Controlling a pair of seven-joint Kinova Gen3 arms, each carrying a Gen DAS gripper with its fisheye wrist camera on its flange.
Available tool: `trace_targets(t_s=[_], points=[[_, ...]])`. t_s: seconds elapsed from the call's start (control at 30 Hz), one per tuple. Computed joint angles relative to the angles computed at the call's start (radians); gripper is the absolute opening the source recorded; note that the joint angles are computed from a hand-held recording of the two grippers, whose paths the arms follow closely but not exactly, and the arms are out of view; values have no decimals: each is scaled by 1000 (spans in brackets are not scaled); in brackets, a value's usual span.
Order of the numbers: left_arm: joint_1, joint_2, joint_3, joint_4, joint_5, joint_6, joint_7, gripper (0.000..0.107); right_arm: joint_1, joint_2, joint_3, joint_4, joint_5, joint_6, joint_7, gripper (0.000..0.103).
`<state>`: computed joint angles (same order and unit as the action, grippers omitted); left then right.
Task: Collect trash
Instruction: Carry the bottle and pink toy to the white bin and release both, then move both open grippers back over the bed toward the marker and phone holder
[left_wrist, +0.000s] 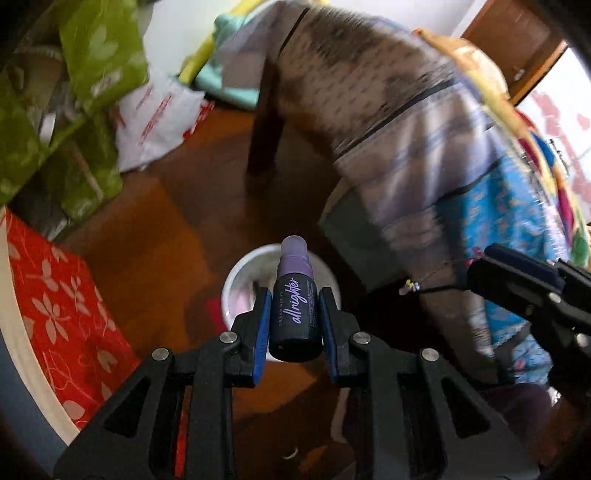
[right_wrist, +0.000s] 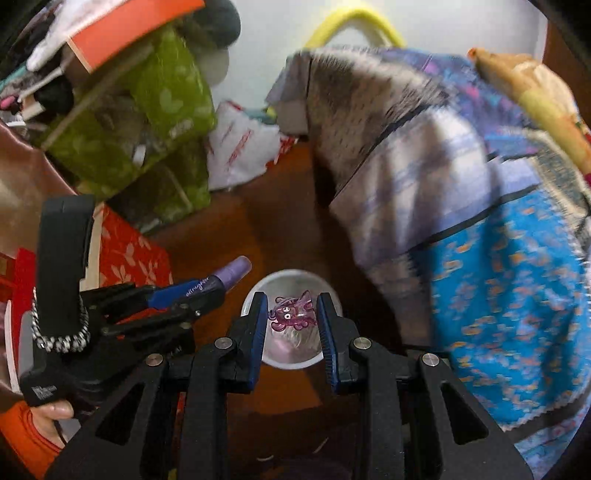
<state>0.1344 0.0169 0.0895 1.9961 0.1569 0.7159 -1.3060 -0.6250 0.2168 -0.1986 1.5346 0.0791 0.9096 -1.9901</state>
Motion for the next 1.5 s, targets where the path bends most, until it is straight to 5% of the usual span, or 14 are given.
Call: trace_targets(t_s=[0.37,0.47,0.7,1.13,1.5], points=[[-43,103,-9,19,83,-16,-94,25,92,159,-20,-113,-210,84,186,29],[-46,120,-7,2,96,-16,-102,25,80,143,0,-97,-204,65,176,46],[-49,124,-3,-37,118,-4,-112,25,71,102,26,-75,-150,46,146,46],[38,-11,19,-107,-102,89,57,25,74,-60,33,9,-21,7,50,46],[127,-91,122,-281,-253,169,188,30,165,-267,16,101,79,-23,-65,46]])
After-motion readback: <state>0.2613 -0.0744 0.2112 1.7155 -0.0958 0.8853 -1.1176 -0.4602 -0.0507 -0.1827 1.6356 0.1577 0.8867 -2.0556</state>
